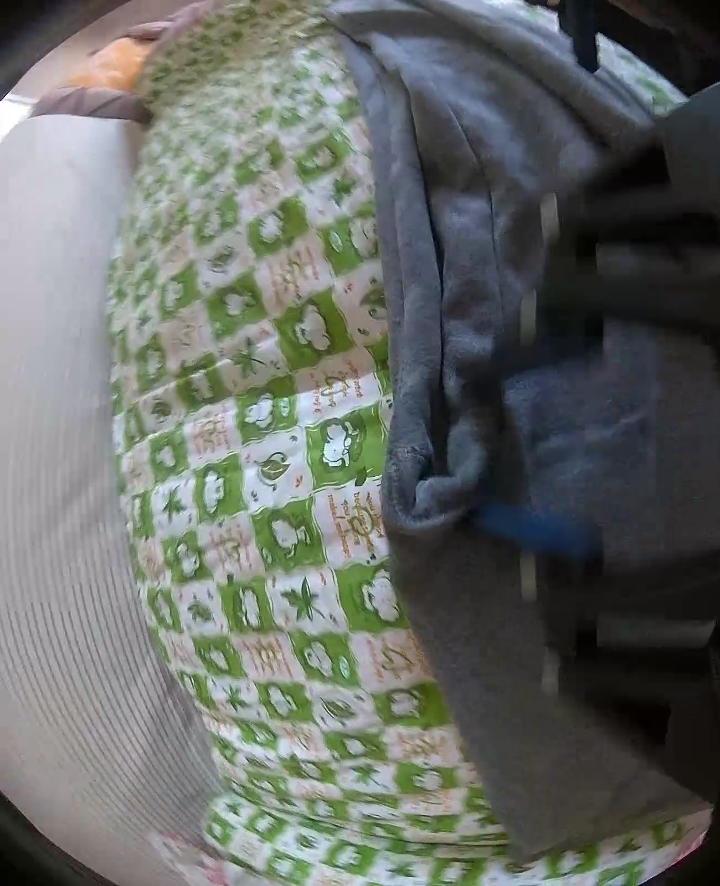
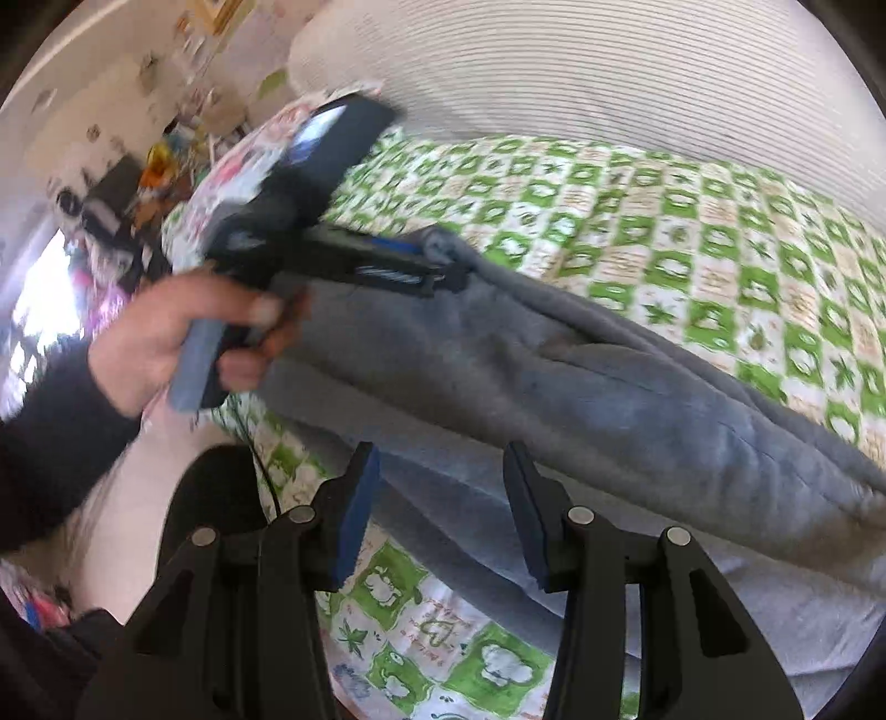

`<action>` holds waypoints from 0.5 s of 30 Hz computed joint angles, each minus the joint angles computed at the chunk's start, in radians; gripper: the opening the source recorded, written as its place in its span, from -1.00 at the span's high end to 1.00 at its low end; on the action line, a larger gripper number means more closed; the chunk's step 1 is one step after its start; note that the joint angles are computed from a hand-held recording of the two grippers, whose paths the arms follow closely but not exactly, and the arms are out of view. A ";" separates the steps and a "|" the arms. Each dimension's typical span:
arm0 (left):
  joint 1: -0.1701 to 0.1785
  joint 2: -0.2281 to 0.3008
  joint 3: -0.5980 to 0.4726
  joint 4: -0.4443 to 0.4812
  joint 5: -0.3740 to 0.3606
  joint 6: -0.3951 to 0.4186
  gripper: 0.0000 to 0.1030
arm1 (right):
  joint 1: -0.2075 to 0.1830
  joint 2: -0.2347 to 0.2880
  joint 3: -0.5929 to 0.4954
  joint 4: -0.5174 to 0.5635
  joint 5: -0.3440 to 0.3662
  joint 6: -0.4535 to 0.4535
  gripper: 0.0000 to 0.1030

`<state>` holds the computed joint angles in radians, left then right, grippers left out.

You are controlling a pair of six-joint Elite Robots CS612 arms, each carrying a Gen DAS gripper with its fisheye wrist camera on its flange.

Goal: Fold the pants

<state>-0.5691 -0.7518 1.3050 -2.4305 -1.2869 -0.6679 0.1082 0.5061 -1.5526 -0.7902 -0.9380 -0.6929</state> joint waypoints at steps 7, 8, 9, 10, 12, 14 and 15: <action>0.033 0.009 -0.032 -0.066 -0.004 0.057 0.94 | -0.014 -0.002 0.018 -0.012 0.067 0.037 0.07; 0.036 0.012 -0.044 -0.066 0.014 0.063 0.94 | -0.018 -0.002 0.020 -0.021 0.076 0.052 0.07; 0.041 0.019 -0.055 -0.070 0.018 0.069 0.99 | -0.020 -0.002 0.024 -0.034 0.081 0.069 0.07; 0.044 0.029 -0.074 -0.051 0.028 0.070 1.00 | -0.023 -0.002 0.029 -0.043 0.090 0.087 0.07; 0.047 0.056 -0.114 -0.004 0.070 0.069 1.00 | -0.027 -0.004 0.043 -0.042 0.105 0.121 0.07; 0.058 0.065 -0.121 -0.014 0.028 0.052 1.00 | -0.028 -0.004 0.044 -0.035 0.107 0.130 0.07; 0.057 0.064 -0.118 -0.020 0.032 0.058 1.00 | -0.029 -0.005 0.040 -0.027 0.108 0.120 0.07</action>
